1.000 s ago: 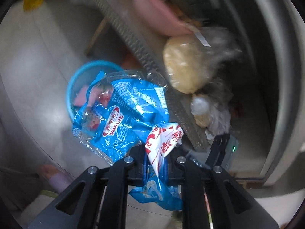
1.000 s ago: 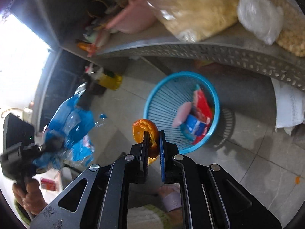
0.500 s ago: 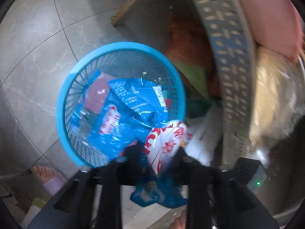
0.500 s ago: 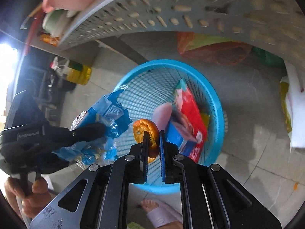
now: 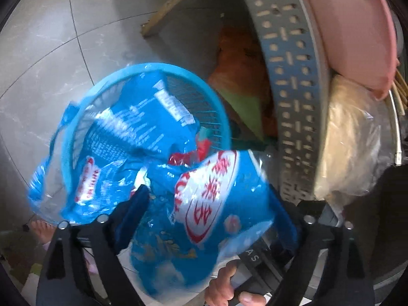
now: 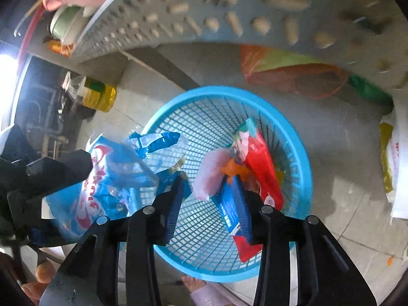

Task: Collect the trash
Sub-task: 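Open both grippers to drop the bags and peel into the wastebasket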

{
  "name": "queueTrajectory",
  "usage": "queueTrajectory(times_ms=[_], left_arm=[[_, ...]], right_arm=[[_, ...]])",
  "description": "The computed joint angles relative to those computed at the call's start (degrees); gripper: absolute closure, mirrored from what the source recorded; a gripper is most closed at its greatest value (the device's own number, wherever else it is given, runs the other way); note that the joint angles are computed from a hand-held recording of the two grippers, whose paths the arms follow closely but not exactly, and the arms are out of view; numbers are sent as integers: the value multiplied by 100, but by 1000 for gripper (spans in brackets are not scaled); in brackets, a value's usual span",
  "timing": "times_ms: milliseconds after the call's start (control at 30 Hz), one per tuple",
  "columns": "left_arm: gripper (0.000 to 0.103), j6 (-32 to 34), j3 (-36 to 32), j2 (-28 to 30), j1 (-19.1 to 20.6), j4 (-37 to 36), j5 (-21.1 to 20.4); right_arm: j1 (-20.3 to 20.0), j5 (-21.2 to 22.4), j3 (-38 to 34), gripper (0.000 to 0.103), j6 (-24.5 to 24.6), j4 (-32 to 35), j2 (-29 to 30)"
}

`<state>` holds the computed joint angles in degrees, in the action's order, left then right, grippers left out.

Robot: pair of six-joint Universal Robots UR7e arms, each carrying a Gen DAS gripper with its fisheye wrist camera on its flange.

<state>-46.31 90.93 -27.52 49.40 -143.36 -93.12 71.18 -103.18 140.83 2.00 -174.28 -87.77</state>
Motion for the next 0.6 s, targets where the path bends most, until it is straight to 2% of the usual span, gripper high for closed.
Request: queueTrajectory(times_ms=[100, 300, 467, 600], left_arm=[[8, -20, 13, -39, -27, 42, -63], [6, -255, 159, -153, -54, 8, -155], [6, -316, 364, -329, -127, -156, -166], [6, -240, 465, -543, -184, -375, -181]], right_arm=[[-101, 99, 173, 64, -42, -17, -412], [-412, 424, 501, 62, -69, -15, -1084], [-712, 686, 671, 62, -222, 101, -1297], [-801, 788, 814, 62, -169, 58, -1379]])
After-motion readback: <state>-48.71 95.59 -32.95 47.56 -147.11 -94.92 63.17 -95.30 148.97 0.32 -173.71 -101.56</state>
